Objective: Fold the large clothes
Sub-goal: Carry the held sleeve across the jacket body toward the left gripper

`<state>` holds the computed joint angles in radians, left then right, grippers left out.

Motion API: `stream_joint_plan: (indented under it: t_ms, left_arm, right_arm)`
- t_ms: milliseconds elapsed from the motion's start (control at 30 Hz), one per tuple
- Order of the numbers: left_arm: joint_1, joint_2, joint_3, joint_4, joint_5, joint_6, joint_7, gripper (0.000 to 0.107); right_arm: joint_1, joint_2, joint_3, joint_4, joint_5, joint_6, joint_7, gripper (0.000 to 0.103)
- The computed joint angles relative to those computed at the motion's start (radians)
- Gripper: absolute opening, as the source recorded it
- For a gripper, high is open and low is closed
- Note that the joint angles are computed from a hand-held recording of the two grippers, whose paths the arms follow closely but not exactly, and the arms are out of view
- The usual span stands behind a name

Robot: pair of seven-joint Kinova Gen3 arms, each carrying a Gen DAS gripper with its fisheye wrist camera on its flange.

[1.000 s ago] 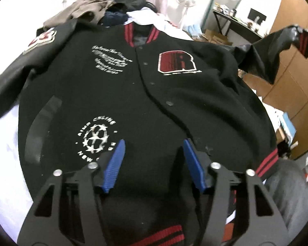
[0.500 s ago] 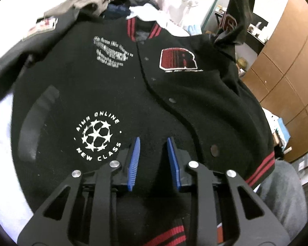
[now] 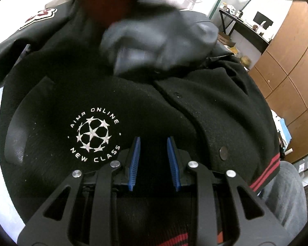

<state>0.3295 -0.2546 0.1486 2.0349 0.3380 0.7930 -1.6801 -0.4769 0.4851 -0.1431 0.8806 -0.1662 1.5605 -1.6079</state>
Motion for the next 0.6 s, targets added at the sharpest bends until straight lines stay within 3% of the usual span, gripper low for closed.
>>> stream_joint_plan:
  t_ms: [133, 233, 300, 333, 467, 600]
  left_arm:
    - [-0.001, 0.003, 0.010, 0.000, -0.015, -0.010, 0.011, 0.028]
    - [0.000, 0.005, 0.013, -0.002, -0.020, -0.014, 0.019, 0.028]
    - [0.002, 0.007, 0.011, -0.006, -0.018, -0.013, 0.023, 0.028]
    - [0.002, 0.008, 0.011, -0.008, -0.017, -0.012, 0.026, 0.028]
    - [-0.001, 0.015, 0.008, -0.022, -0.019, -0.009, 0.033, 0.028]
    - [0.005, 0.009, 0.000, -0.038, 0.000, -0.004, 0.027, 0.028]
  right_arm:
    - [-0.052, 0.052, -0.013, 0.035, 0.010, -0.043, 0.004, 0.014]
    - [-0.048, 0.069, -0.010, 0.023, -0.002, -0.047, -0.010, 0.032]
    - [-0.027, 0.052, -0.019, 0.042, -0.028, -0.057, -0.001, 0.058]
    - [-0.012, 0.024, -0.022, 0.069, -0.035, -0.069, 0.014, 0.062]
    - [0.053, -0.105, -0.019, 0.203, -0.125, -0.131, 0.073, 0.065]
    - [0.210, -0.275, -0.023, 0.352, -0.287, -0.198, 0.138, 0.067]
